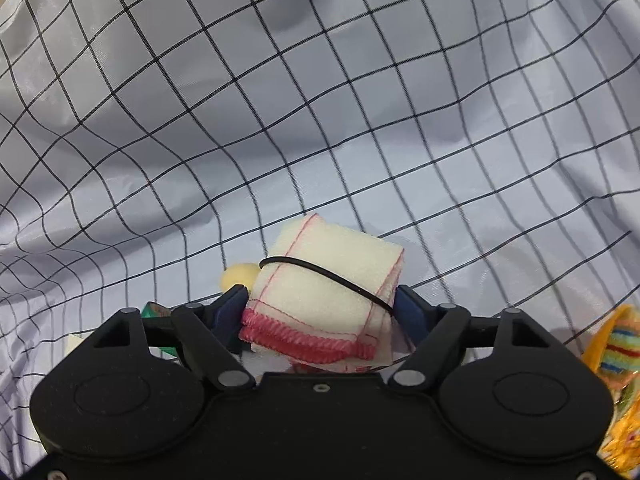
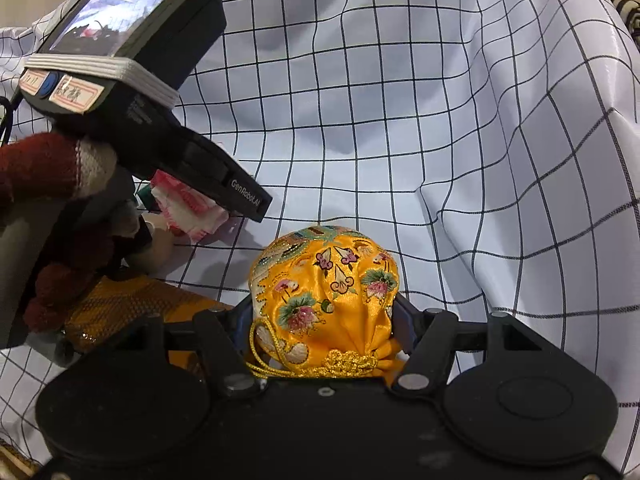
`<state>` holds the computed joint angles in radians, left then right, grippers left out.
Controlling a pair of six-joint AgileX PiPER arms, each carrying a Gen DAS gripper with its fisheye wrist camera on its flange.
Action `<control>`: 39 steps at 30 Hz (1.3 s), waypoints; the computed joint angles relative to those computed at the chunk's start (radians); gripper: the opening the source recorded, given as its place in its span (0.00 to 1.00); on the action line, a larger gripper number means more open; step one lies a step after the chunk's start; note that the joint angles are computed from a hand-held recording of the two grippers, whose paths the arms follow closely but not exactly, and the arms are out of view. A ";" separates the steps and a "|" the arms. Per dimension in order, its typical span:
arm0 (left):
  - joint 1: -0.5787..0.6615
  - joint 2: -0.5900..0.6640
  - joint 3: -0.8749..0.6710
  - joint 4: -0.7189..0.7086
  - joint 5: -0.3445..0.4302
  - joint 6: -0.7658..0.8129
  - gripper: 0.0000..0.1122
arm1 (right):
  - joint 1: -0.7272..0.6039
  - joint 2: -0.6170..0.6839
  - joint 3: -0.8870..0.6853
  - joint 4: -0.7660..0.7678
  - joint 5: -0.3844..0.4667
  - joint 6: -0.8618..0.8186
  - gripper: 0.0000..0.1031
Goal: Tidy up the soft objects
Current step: 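Grasp the orange pouch with the right tool while the left tool grasps the pink-striped towel, then carry the pink-striped towel with the left tool while the right tool carries the orange pouch over the basket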
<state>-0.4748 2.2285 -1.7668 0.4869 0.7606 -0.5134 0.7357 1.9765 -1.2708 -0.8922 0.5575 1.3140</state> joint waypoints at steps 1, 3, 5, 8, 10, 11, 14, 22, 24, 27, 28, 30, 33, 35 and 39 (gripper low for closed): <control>0.001 -0.006 0.006 -0.018 -0.013 0.007 0.65 | 0.000 -0.004 0.005 0.000 0.000 0.005 0.62; -0.002 -0.018 0.015 -0.045 -0.034 0.026 0.65 | 0.002 -0.014 0.016 -0.010 0.001 0.025 0.62; -0.013 -0.027 0.018 -0.063 -0.045 0.035 0.65 | 0.006 -0.027 0.030 -0.016 0.006 0.041 0.62; -0.028 -0.042 0.015 -0.114 -0.053 0.074 0.65 | 0.016 -0.057 0.063 -0.031 0.014 0.076 0.62; -0.035 -0.054 0.015 -0.164 -0.055 0.106 0.65 | 0.027 -0.081 0.089 -0.042 0.026 0.103 0.62; -0.038 -0.061 0.017 -0.199 -0.056 0.128 0.65 | 0.032 -0.096 0.105 -0.045 0.032 0.115 0.62; -0.050 -0.089 0.047 -0.285 -0.067 0.174 0.65 | 0.054 -0.152 0.161 -0.049 0.049 0.153 0.62; -0.101 -0.205 0.187 -0.448 -0.094 0.258 0.65 | 0.166 -0.330 0.303 -0.030 0.158 0.233 0.62; -0.116 -0.249 0.240 -0.493 -0.099 0.287 0.65 | 0.204 -0.373 0.330 -0.022 0.196 0.254 0.62; -0.129 -0.318 0.323 -0.556 -0.108 0.325 0.65 | 0.280 -0.443 0.364 -0.005 0.267 0.287 0.62; -0.129 -0.342 0.353 -0.578 -0.112 0.338 0.65 | 0.305 -0.461 0.370 0.001 0.290 0.297 0.62; -0.133 -0.389 0.408 -0.607 -0.113 0.349 0.65 | 0.359 -0.492 0.380 0.016 0.335 0.314 0.63; -0.136 -0.471 0.503 -0.638 -0.115 0.358 0.65 | 0.436 -0.527 0.387 0.050 0.389 0.329 0.63; -0.144 -0.536 0.576 -0.626 -0.123 0.342 0.65 | 0.498 -0.545 0.388 0.072 0.431 0.347 0.63; -0.146 -0.686 0.741 -0.634 -0.150 0.335 0.65 | 0.561 -0.561 0.385 0.107 0.444 0.373 0.63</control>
<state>-0.6206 1.5430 -1.0258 -0.1467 0.6108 -0.1787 1.2970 1.4159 -0.8857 -0.7848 1.0011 1.6866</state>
